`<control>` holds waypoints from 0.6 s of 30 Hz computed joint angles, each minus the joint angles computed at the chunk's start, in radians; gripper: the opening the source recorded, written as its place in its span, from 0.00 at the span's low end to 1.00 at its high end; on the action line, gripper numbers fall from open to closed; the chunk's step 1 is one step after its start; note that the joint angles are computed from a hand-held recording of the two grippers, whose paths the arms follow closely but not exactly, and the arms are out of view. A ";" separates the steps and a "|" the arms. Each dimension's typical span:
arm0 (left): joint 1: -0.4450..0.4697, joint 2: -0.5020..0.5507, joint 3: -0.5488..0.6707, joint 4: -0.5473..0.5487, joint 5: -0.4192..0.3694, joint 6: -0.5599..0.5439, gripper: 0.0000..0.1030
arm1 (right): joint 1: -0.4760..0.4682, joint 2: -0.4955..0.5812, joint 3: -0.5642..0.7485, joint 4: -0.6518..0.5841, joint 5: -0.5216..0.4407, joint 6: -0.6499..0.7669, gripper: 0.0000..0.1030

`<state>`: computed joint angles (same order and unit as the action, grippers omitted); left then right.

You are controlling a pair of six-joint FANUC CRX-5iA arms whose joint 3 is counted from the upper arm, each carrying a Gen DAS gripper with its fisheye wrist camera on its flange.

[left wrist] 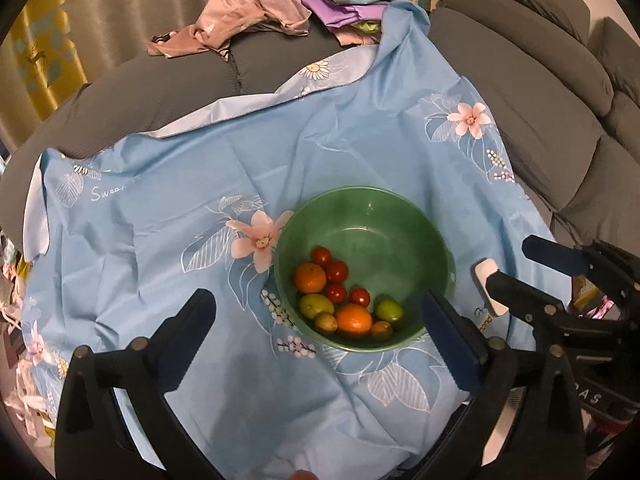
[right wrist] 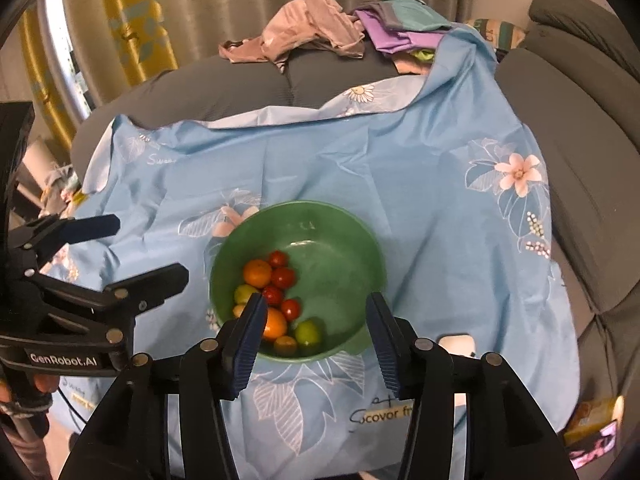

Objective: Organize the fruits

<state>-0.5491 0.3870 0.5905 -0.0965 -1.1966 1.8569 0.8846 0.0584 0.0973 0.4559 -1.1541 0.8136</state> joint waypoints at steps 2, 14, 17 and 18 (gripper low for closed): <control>0.005 0.006 0.015 0.016 -0.017 0.000 0.99 | 0.007 -0.006 0.003 0.009 -0.006 0.012 0.50; -0.046 0.043 0.105 -0.113 -0.117 0.018 0.99 | 0.005 -0.018 0.003 0.011 0.000 0.019 0.50; -0.053 0.045 0.108 -0.123 -0.120 0.004 0.99 | 0.005 -0.018 0.003 0.014 -0.001 0.014 0.50; -0.053 0.046 0.107 -0.120 -0.118 -0.001 0.99 | 0.004 -0.019 0.002 0.014 -0.001 0.011 0.50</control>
<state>-0.6024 0.4326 0.6974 -0.2161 -1.3151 1.8556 0.8890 0.0397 0.0991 0.4703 -1.1555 0.8246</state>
